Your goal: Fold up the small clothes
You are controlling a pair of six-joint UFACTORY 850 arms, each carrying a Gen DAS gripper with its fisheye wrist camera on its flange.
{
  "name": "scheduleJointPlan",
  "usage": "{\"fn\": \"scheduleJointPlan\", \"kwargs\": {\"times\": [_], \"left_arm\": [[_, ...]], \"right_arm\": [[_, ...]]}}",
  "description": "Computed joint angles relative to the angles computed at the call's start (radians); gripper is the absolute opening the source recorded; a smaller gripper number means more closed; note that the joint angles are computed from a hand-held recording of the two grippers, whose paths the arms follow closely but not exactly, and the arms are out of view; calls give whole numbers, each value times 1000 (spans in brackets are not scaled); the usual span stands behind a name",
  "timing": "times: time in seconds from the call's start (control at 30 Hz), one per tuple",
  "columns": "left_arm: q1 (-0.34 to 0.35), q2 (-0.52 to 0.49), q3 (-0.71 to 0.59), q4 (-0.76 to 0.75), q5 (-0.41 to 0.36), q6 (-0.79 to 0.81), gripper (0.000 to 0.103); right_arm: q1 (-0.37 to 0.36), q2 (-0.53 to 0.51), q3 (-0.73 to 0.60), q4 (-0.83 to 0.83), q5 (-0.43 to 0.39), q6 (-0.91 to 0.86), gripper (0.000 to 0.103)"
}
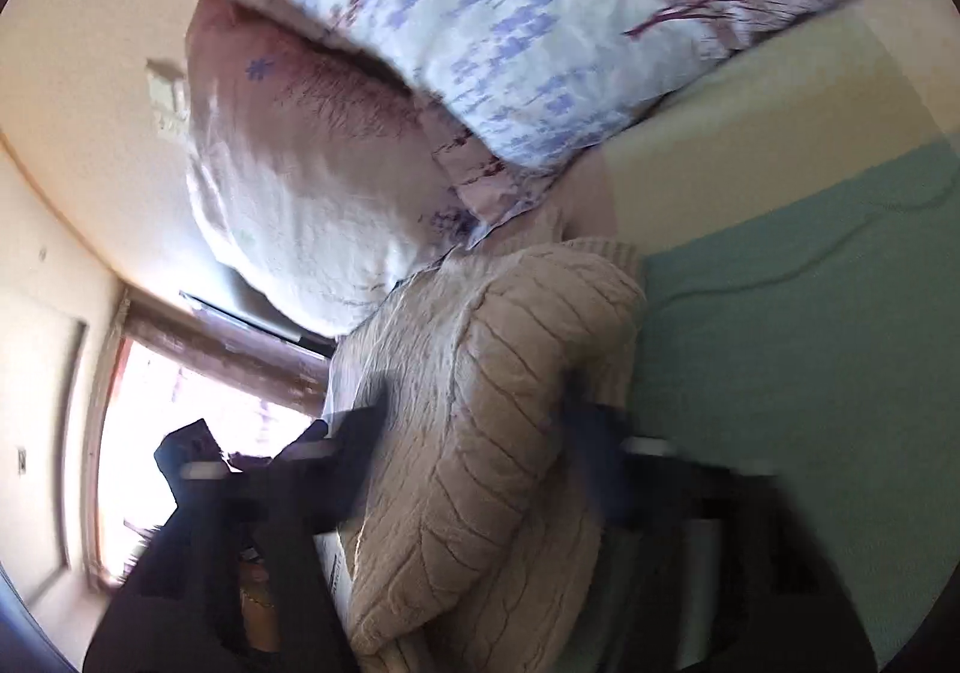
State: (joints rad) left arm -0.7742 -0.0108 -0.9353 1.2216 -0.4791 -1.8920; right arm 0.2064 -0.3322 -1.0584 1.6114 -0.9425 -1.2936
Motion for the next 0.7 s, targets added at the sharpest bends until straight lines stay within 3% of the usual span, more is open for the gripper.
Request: {"fn": "scheduleJointPlan", "kwargs": {"times": [0.2,0.3,0.4,0.43,0.47,0.53,0.57,0.63,0.7], "left_arm": [[-116,-2,29,40,-76,-63,77],[-162,-10,36,6,-112,-41,77],[-192,-26,35,-37,-147,-28,81],[-202,-22,41,-51,-164,-33,85],[-212,-20,48,-53,-178,-48,90],[-233,-21,53,-74,-231,-56,98],[-245,-31,45,-88,-273,-53,101],[-262,-52,29,-101,-338,-41,101],[-257,-68,11,-126,-332,-18,101]], "right_arm": [[38,26,15,104,269,-47,11],[56,20,8,99,326,-53,12],[102,77,41,169,476,-123,33],[97,123,79,246,489,-177,34],[90,178,128,334,461,-248,35],[58,282,238,424,292,-356,63],[54,327,286,443,233,-385,68],[62,389,355,396,150,-392,69],[91,394,366,318,138,-354,69]]}}
